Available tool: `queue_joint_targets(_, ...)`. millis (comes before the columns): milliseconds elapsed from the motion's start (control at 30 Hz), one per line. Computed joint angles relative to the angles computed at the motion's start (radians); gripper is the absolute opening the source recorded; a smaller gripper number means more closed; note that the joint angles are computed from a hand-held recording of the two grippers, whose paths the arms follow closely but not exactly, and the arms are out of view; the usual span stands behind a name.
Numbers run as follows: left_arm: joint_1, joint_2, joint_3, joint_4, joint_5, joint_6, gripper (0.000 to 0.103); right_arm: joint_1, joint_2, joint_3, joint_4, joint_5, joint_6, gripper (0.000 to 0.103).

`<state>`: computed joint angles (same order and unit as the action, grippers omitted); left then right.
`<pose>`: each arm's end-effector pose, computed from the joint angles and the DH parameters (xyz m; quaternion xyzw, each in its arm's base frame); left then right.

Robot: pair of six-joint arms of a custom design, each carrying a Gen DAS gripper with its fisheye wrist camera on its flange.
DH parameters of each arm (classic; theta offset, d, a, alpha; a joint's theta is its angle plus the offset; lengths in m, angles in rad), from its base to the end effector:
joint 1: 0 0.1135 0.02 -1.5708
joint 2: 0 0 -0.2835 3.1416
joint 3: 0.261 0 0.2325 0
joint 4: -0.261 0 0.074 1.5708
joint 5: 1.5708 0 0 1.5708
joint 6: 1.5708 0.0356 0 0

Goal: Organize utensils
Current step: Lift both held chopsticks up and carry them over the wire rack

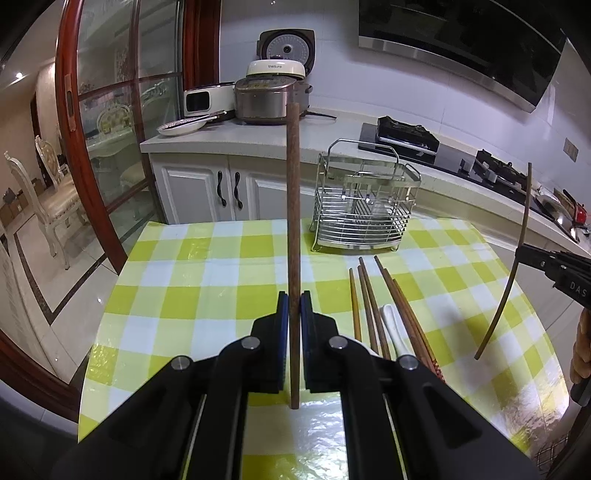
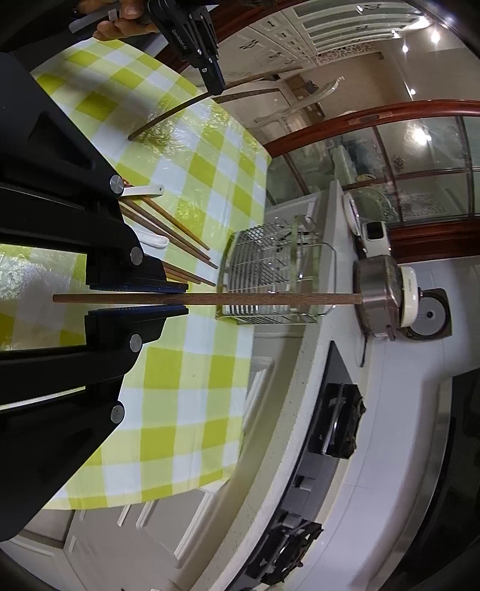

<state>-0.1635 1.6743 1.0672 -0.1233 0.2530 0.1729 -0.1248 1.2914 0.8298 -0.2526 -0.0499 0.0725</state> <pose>0.3427 -0.0656 0.2442 0.2024 0.8843 -0.1133 0.4052 0.2507 -0.0297 0.2679 0.0793 0.9060 0.0118 0.4156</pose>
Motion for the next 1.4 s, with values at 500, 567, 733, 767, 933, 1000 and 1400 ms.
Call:
queue_joint_targets(500,-0.078,0.068,0.292,-0.084,0.027,-0.078,0.007,-0.039,0.156,0.375,-0.06,-0.013,0.001,0.008)
queue_joint_targets(567,-0.092,0.1,0.379,-0.107,0.023,-0.091,0.007,-0.039,0.204,0.463,-0.08,-0.012,0.001,0.008)
queue_joint_targets(733,-0.125,0.182,0.592,-0.164,0.007,-0.119,0.007,-0.03,0.319,0.668,-0.112,0.004,-0.004,0.008)
queue_joint_targets(767,-0.13,0.199,0.63,-0.175,0.005,-0.123,0.007,-0.027,0.347,0.712,-0.116,0.006,-0.004,0.008)
queue_joint_targets(933,-0.154,0.329,0.883,-0.251,0.007,-0.16,0.007,-0.021,0.456,0.866,-0.114,0.021,0.004,0.008)
queue_joint_targets(1000,-0.165,0.387,0.985,-0.281,0.001,-0.174,0.007,-0.019,0.495,0.908,-0.103,0.029,0.008,0.008)
queue_joint_targets(1400,-0.191,0.73,1.434,-0.39,-0.02,-0.223,0.007,-0.033,0.693,0.964,0.016,0.014,0.011,0.008)
